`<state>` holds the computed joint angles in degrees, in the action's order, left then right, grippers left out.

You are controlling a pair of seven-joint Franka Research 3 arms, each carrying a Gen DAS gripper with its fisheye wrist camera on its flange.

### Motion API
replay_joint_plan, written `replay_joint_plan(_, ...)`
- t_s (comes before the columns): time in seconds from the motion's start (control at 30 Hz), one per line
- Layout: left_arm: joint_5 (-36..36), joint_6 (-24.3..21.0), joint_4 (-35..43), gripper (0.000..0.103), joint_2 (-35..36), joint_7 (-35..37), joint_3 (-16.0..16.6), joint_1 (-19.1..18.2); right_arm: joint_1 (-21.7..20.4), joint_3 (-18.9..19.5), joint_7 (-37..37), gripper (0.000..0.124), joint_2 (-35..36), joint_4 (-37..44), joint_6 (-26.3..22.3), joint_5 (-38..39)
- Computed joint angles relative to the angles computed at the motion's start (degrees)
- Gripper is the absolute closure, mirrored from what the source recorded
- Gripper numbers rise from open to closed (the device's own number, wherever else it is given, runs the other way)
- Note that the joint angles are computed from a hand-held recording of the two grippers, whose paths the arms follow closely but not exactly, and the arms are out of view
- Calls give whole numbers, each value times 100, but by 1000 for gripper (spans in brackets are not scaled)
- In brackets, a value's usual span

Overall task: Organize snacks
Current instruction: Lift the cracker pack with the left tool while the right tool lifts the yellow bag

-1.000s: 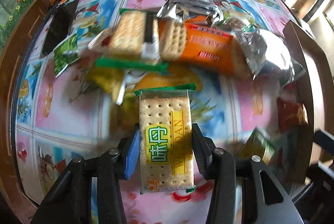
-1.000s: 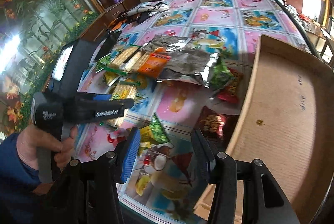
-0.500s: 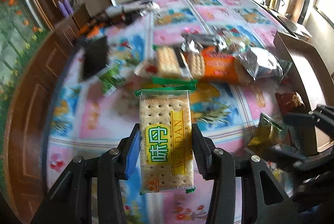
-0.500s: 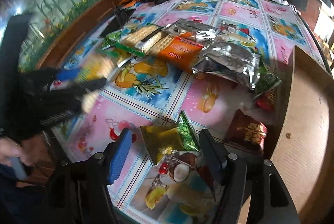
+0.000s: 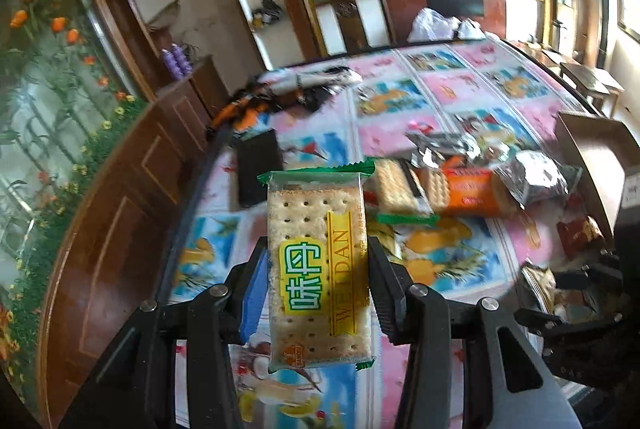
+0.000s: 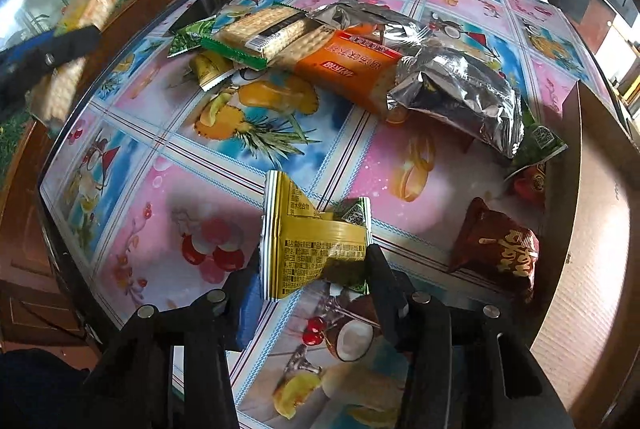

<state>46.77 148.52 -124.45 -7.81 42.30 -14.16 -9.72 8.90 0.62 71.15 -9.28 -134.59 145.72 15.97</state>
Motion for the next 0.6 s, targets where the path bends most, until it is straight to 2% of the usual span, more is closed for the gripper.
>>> replay_joint_plan(0.27, 325, -67, -37, 58, -266, -605, 18, 208, 3, -10, 165, 72, -29, -5, 14, 133)
replay_joint_plan(0.47, 491, -165, -28, 58, -482, -865, -4, 350, 30, -21, 118, 84, -23, 10, 48, 240)
replay_joint_plan(0.6, 521, -216, -44, 58, -574, -933, -23, 406, 64, -34, 9, 87, -66, -23, 79, 384)
